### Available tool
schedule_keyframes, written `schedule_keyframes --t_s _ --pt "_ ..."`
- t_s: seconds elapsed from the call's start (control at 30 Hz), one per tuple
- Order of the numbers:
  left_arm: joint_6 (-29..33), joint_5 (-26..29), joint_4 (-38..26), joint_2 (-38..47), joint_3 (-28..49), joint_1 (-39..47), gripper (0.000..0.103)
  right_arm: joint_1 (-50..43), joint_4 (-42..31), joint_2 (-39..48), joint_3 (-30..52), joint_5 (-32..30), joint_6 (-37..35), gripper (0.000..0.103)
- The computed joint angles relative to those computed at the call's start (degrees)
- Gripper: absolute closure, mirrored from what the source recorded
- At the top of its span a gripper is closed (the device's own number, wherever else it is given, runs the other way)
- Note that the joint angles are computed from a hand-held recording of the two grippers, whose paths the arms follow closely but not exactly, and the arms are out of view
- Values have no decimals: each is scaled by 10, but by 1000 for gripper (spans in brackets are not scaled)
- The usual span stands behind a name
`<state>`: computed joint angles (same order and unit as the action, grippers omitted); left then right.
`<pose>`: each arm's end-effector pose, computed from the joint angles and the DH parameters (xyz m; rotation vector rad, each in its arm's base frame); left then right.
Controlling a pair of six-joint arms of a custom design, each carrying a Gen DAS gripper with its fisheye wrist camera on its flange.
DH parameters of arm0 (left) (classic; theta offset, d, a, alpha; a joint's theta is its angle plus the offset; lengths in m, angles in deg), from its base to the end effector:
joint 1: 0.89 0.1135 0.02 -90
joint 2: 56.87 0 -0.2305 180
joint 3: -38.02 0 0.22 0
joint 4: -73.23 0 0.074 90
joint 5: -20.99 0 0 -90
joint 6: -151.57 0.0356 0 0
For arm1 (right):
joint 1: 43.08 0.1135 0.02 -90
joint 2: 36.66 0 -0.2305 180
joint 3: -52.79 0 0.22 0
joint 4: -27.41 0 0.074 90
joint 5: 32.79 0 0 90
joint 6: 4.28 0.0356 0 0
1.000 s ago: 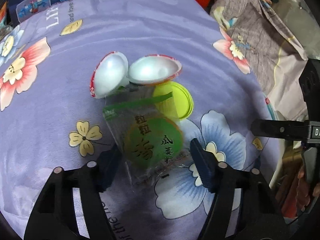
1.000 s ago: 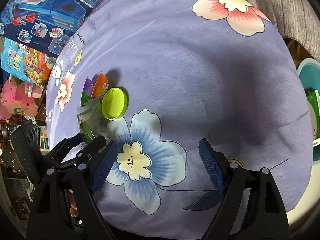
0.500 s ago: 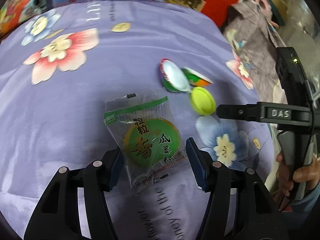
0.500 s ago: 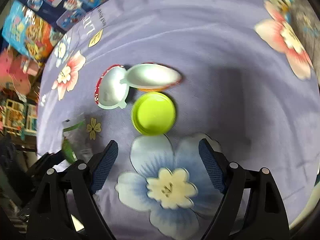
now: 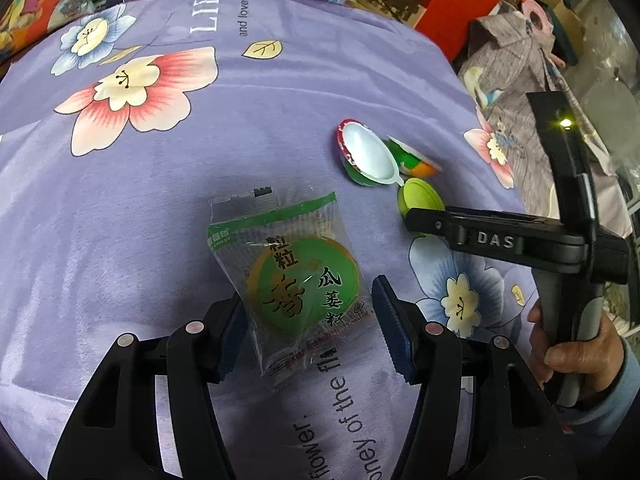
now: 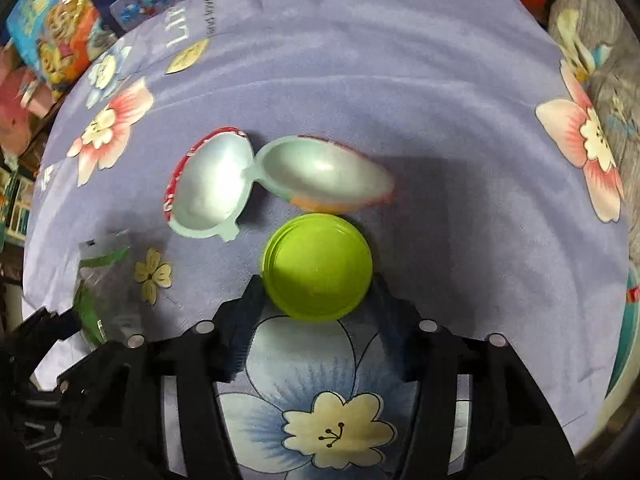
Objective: Collect trash
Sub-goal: 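Grasp the green snack packet with the left gripper while the right gripper grasps the yellow-green lid, then carry the packet and lid over the teal bin and open both grippers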
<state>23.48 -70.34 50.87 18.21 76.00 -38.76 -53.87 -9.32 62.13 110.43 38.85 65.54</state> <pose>0.1519 -0.1171 0.1091 -0.0136 2.6757 -0.4251 0.2413 -0.0346 0.0911 -0.2802 2.8183 0.3608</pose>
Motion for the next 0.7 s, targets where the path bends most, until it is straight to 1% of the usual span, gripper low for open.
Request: schedule_keyframes --t_s 0.17,0.23,0.4,0.5,0.63,0.7 --pt "-4 -15 -15 7 20 -21 42 -52 -37 -47 -12 -40 -39 51" --pt "-6 -24 -26 7 32 -33 42 -91 -69 -63 -7 -63 -67 51" --pt "-15 -51 -56 26 83 -78 42 -185 -136 -69 19 -106 -137 51" --pt "-18 -67 -72 59 131 -112 42 -256 -183 -62 48 -131 -190 51" --pt "-12 -79 -93 124 213 -153 42 -352 -248 -28 108 -158 -259 51" --pt "-5 -86 -109 165 267 -174 42 -393 -276 -5 143 -168 -288 51"
